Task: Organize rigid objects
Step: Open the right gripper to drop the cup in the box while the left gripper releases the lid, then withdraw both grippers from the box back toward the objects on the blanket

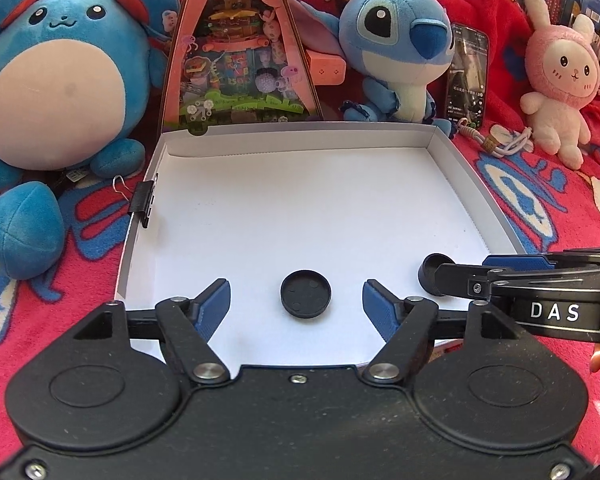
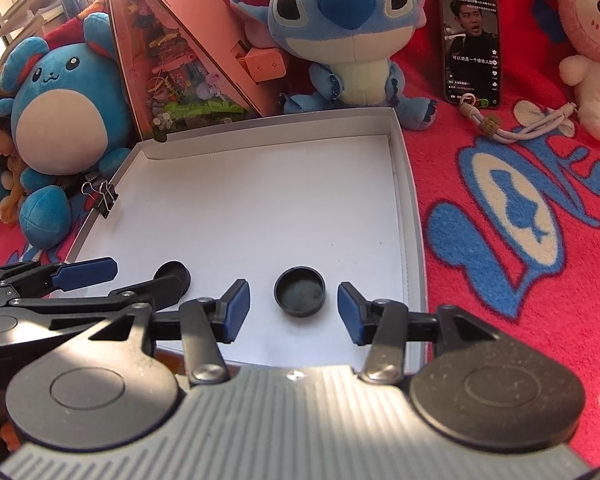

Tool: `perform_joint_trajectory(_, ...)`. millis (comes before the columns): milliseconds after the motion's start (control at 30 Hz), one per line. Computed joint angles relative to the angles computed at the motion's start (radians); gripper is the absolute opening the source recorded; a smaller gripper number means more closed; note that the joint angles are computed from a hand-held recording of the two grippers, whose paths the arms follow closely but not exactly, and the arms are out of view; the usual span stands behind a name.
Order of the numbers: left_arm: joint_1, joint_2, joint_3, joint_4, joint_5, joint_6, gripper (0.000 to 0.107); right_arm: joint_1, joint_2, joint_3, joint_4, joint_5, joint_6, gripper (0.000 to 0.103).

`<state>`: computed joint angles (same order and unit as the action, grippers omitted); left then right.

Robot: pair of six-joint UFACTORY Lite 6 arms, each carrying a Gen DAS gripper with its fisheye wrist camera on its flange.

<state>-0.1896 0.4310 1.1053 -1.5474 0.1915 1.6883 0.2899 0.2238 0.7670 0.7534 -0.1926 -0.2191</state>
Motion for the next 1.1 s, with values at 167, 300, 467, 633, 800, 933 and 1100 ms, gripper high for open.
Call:
perform_joint_trajectory(167,0.033,-0.127,-0.127,-0.153,0.035,0.196,0.077,0.035,-0.110,-0.111,0.004,-0.064,-0.016,0.074)
perform_joint_trajectory(300,0.054,-0.263,-0.260,-0.335,0.066,0.413,0.081,0.080,-0.217,-0.215,0.046,-0.126,-0.060,0.079)
perform_joint_trajectory(467,0.089,-0.402,-0.384,-0.314,0.118,0.413,0.081,0.156,-0.336,-0.327,0.165,-0.207,-0.151,0.084)
perform_joint_trajectory(633,0.128,-0.534,-0.520,-0.372,0.177,0.486,0.082,0.292,-0.450,-0.434,0.364,-0.340,-0.305,0.086)
perform_joint_trajectory(800,0.126,-0.619,-0.628,-0.469,0.195,0.603,0.082,0.448,-0.534,-0.536,0.476,-0.465,-0.331,0.087)
perform_joint_trajectory(933,0.146,-0.683,-0.707,-0.482,0.228,0.616,0.082,0.567,-0.586,-0.597,0.572,-0.551,-0.335,0.087)
perform_joint_trajectory(1100,0.178,-0.765,-0.804,-0.499,0.262,0.632,0.083,0.724,-0.627,-0.655,0.696,-0.663,-0.328,0.088)
